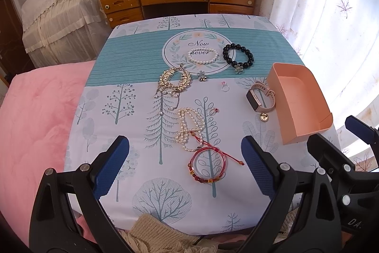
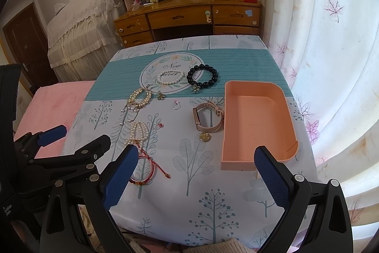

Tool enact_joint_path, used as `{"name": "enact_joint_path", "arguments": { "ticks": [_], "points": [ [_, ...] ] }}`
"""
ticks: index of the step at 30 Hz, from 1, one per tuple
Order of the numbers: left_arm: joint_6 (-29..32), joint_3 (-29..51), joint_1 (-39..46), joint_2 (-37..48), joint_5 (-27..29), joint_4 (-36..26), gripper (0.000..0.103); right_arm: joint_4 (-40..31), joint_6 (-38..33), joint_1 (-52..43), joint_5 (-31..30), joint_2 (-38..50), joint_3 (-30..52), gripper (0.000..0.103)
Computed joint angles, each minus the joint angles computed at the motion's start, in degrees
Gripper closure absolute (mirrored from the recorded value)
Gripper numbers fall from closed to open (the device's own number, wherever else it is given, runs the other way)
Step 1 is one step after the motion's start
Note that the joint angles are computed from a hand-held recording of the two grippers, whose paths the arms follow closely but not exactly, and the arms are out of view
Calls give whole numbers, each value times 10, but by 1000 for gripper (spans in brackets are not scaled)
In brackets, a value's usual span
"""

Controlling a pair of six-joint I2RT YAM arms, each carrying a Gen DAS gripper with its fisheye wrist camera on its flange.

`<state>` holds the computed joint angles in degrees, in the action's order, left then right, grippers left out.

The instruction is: Organize jewelry

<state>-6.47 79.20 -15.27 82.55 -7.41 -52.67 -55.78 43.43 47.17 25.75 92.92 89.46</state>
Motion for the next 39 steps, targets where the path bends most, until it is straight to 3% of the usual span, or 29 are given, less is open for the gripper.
{"name": "enact_joint_path", "arguments": {
  "ticks": [28, 39],
  "points": [
    [-2, -27, 0, -49, -6, 4, 8, -34, 0, 29, 39, -16, 16, 3],
    [16, -45, 58, -79, 41, 11, 8, -61, 21, 86, 70, 25, 54, 3]
  ]
}}
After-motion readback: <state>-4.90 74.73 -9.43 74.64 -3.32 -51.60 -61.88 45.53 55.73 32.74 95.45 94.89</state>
